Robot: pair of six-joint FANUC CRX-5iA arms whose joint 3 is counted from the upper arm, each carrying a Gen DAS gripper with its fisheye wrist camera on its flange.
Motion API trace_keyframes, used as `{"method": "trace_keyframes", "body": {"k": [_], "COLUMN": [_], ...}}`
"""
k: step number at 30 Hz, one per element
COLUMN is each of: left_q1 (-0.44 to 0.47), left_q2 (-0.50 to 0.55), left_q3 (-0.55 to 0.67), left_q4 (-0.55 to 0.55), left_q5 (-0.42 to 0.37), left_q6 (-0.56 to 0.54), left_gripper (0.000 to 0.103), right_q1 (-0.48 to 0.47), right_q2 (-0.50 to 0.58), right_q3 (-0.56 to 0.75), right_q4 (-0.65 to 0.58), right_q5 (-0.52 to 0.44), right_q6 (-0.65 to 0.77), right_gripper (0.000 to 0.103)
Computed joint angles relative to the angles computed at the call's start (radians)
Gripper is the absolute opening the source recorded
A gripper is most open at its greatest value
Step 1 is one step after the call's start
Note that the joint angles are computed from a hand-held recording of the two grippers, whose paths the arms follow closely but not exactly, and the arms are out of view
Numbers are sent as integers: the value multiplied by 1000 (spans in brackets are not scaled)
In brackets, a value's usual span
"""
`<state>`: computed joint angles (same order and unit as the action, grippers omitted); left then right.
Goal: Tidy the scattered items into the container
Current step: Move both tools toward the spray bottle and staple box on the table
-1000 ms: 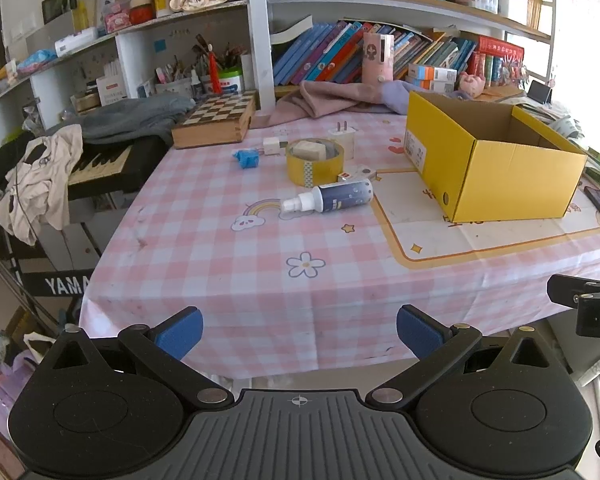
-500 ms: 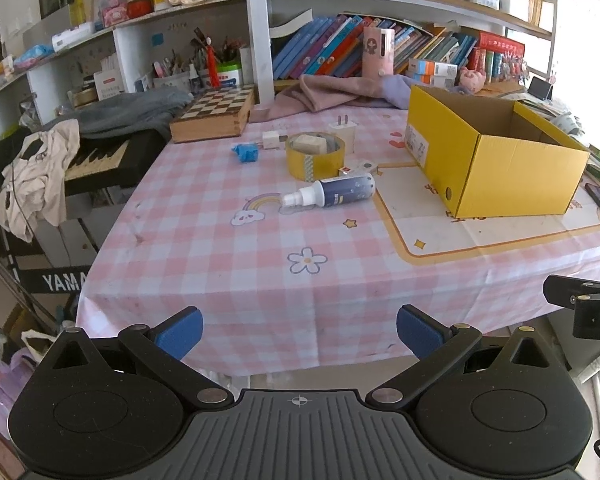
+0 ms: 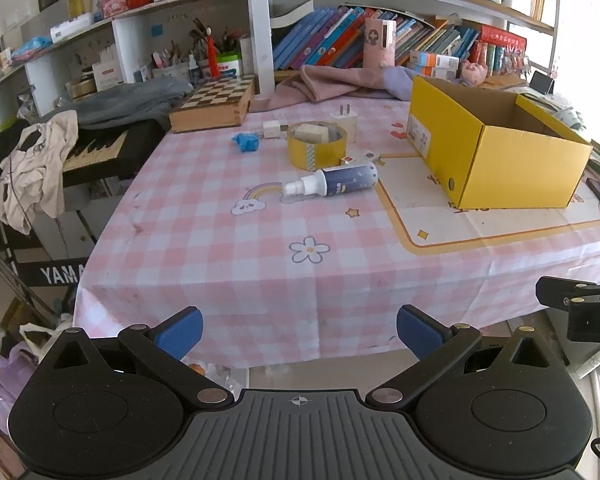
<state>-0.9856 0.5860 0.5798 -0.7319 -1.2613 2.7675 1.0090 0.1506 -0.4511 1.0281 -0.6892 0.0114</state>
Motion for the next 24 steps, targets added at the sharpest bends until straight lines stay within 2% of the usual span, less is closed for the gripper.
{"method": "trace_keyframes", "body": {"k": [13,17,24], "left_q1": [-10,-13,-8], "left_q2": [9,-8,-18], "left_q3": [19,-4,-18], "left_q4": [-2,-7,6], "left_q5": [-22,10,7], "left_q6": [-10,-5,-6], "left_gripper": [103,103,103], "right_q1": [-5,-6,-9], "right_q2": [-9,-15,-26], "right_q3": [-15,-24,-36], "right_q4": [-6,8,35], "right_q5": [18,25,63], "right_q6": [-5,-18,-25], "right_gripper": [103,103,103]}}
